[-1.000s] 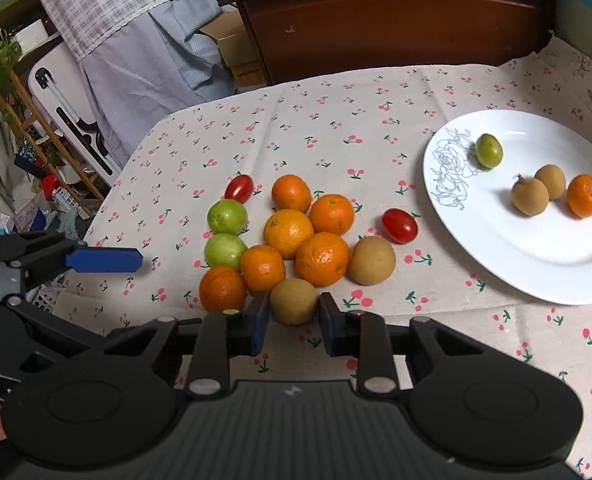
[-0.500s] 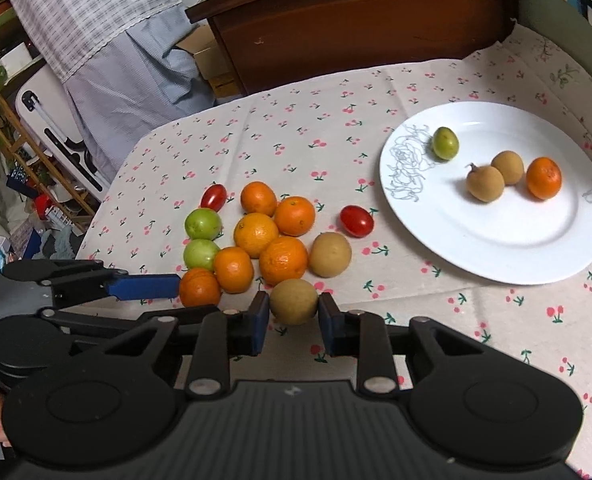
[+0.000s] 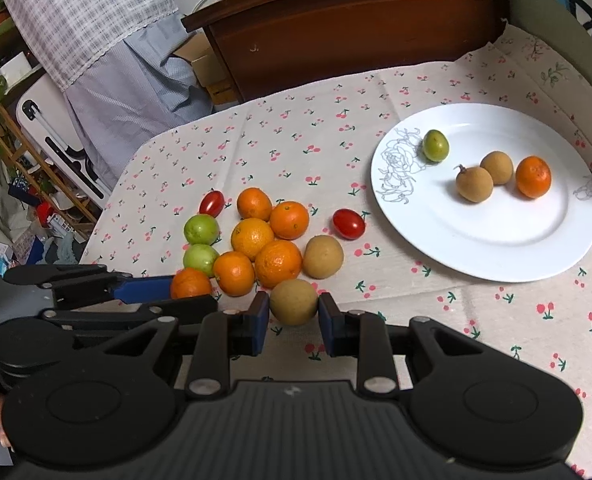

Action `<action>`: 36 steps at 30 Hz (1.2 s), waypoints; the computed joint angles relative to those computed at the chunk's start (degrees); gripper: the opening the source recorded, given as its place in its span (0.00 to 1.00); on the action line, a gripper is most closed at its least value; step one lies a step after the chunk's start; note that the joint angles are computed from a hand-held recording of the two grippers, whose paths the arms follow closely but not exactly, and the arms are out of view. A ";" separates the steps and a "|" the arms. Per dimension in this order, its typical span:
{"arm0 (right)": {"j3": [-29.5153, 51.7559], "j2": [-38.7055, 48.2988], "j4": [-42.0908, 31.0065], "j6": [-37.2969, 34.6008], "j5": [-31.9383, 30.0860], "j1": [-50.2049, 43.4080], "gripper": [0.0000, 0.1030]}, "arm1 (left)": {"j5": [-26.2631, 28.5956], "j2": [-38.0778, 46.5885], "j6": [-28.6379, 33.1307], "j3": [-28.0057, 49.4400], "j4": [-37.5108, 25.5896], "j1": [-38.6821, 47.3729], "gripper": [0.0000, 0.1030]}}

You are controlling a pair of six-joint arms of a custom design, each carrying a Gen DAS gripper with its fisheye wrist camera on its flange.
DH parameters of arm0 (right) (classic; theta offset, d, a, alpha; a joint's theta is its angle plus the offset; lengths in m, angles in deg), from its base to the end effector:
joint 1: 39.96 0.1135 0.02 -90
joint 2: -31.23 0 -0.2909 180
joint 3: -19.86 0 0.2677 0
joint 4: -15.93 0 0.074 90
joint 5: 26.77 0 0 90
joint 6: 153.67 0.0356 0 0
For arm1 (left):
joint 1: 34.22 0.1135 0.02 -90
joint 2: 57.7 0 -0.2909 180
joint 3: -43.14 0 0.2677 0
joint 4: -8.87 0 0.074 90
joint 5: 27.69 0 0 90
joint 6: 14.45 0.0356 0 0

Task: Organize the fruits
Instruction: 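Lift the orange toward the plate with the left tool while the right lifts the tan fruit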

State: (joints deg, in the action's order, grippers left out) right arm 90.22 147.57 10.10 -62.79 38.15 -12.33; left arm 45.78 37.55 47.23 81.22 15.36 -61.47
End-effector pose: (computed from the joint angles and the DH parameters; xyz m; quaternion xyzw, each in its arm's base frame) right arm 0.3481 0.1992 0.0982 -0.2825 0.8810 0.2775 0.2590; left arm 0.2360 -0.1102 0.0946 -0.0571 0.9314 -0.0354 0.3577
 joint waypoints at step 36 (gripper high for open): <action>3.07 -4.76 7.77 9.16 -1.49 -10.16 0.26 | 5.19 -0.70 6.11 14.25 -2.99 3.42 0.29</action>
